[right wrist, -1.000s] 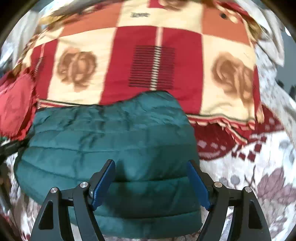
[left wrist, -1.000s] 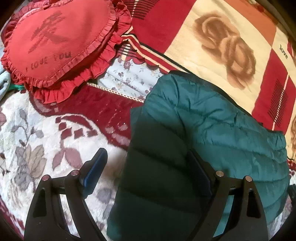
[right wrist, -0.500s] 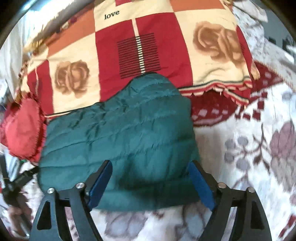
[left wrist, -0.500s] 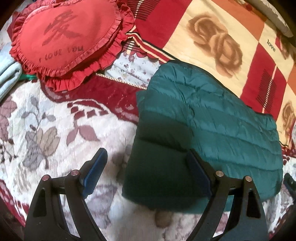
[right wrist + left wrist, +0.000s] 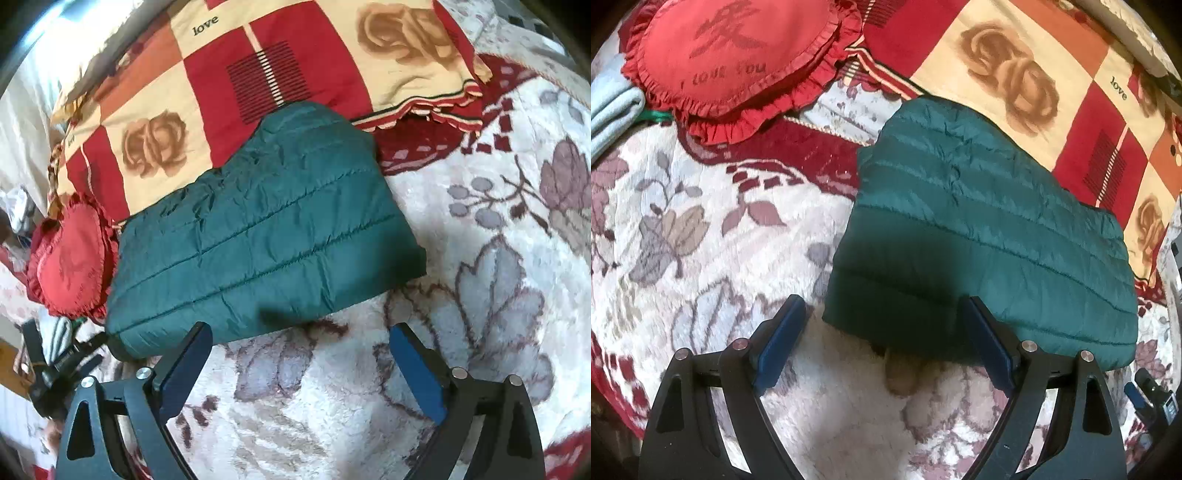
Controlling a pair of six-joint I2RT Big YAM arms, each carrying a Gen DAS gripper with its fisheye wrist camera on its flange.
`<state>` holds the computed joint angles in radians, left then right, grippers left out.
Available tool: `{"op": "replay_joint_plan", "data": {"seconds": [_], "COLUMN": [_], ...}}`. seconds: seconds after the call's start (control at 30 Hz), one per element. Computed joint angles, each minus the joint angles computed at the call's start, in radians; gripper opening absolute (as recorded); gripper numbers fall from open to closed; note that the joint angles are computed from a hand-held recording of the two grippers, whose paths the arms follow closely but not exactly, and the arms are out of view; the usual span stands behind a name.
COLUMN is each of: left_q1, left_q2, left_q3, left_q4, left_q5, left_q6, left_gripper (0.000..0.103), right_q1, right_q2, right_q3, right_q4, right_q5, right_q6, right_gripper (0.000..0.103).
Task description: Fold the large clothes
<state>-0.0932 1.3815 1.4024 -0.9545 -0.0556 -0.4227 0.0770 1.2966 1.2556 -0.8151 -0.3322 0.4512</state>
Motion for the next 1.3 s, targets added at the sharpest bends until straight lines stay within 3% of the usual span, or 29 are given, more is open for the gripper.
{"op": "replay_joint_plan", "data": {"seconds": [0.47, 0.67, 0.93, 1.0, 1.3], "left_q1": [0.021, 0.082, 0.098, 0.094, 0.062], "left_q2": [-0.02, -0.051, -0.022, -0.018, 0.043], "left_q3": [-0.061, -0.147, -0.154, -0.158, -0.104], "left_q4": [0.031, 0.136, 0.238, 0.275, 0.294], "left_q5": [0.07, 0.245, 0.314, 0.312, 0.237], "left_q6": [-0.079, -0.25, -0.347, -0.385, -0.48], "left_gripper": [0.088, 0.088, 0.091, 0.099, 0.102], "right_q1": [0.02, 0.012, 0.016, 0.015, 0.013], "right_q2": [0.022, 0.024, 0.061, 0.071, 0.158], "right_q3": [-0.025, -0.044, -0.042, -0.04, 0.031], "right_q4": [0.037, 0.11, 0.199, 0.228, 0.27], "right_q5": [-0.024, -0.069, -0.085, -0.091, -0.108], "right_q6": [0.052, 0.109, 0.171, 0.198, 0.243], "right_gripper": [0.103, 0.103, 0.103, 0.103, 0.103]}}
